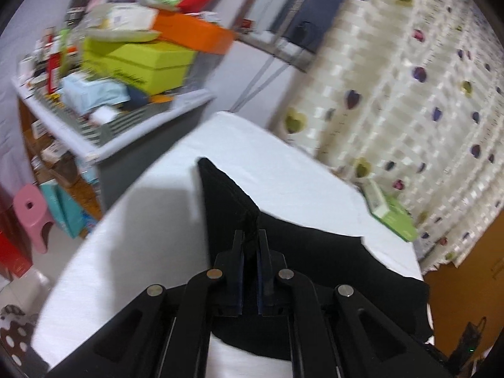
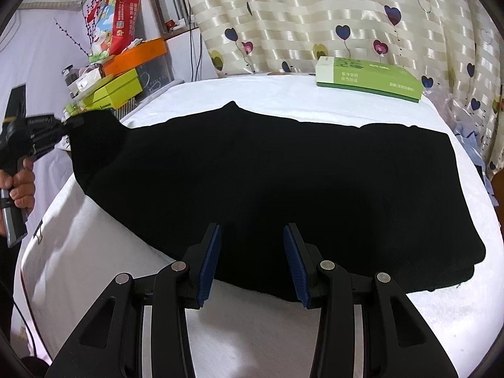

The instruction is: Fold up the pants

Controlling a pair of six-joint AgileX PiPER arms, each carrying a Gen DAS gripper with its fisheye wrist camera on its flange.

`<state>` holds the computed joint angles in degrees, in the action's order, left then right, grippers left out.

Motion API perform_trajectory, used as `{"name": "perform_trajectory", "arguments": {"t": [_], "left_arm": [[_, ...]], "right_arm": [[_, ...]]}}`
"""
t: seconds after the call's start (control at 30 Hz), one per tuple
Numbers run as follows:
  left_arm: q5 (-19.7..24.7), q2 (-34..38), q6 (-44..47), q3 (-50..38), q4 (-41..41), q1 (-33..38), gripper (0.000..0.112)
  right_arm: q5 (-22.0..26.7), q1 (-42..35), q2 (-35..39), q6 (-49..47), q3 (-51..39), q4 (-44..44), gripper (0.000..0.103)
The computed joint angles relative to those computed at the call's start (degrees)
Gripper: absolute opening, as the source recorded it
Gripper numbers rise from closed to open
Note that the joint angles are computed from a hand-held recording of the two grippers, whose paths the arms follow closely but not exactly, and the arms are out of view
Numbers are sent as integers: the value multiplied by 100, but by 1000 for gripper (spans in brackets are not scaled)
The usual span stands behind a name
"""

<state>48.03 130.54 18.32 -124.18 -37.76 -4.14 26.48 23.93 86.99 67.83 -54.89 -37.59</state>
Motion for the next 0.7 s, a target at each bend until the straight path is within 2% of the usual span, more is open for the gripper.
{"name": "perform_trajectory", "arguments": {"t": [0.37,0.53,0.7], "left_arm": [[594,216,111,-736,-357,-1019,7],[726,188,541,-290,-615,-1507,7],[765,248,738,268,-366,-1877,7]], "right_arm": [[14,-140,-250,188,263,-65,43],[-83,-283,-326,197,385,-1,43],[-213,-407,-324,60,404,125,43]]}}
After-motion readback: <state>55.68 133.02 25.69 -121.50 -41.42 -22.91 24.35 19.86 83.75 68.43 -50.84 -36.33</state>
